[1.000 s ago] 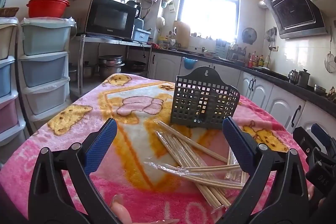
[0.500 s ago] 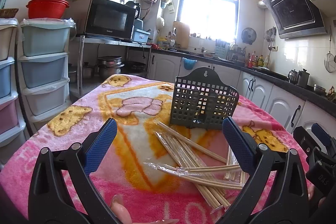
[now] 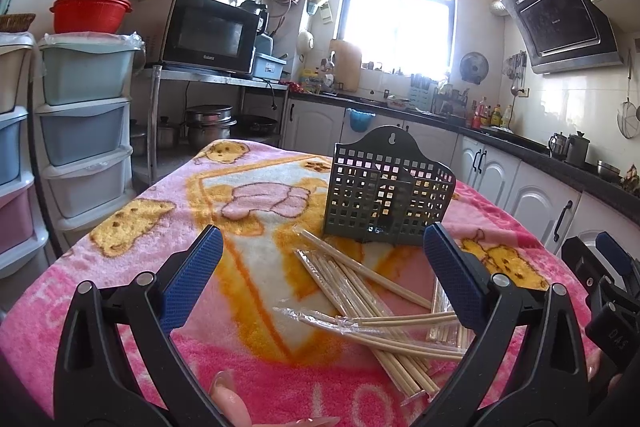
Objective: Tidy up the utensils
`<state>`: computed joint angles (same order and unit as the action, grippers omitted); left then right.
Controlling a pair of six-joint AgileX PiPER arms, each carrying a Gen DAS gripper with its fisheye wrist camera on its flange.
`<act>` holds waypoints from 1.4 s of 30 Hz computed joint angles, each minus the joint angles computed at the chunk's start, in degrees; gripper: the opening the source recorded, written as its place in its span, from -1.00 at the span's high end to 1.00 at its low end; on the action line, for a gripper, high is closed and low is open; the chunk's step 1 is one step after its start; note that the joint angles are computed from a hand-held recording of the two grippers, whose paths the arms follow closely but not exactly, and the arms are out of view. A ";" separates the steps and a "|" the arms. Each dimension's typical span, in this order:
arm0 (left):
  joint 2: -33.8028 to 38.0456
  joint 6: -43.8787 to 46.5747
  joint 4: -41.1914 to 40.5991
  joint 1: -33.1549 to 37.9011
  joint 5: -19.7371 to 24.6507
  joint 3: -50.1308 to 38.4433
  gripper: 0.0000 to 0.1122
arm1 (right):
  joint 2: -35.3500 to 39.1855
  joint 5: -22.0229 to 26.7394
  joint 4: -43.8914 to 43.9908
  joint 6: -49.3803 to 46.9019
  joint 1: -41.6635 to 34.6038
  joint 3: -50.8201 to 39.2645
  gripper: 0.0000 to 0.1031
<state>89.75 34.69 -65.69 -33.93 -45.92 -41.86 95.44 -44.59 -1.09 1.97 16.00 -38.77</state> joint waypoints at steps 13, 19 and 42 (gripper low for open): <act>-0.22 -0.22 0.17 0.01 0.10 0.23 -0.65 | -0.38 0.19 0.22 -0.09 0.11 0.25 -0.88; -0.03 -0.01 -0.01 -0.03 -0.08 0.02 -0.65 | -0.35 0.30 0.09 -0.14 0.02 0.21 -0.88; -0.61 -2.07 -2.98 7.43 10.28 0.72 -0.65 | 0.59 12.51 -5.21 4.16 -0.16 -6.54 -0.88</act>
<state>89.14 32.62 -68.67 -26.50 -35.64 -41.14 96.03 -32.09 -6.30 6.12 15.84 -45.31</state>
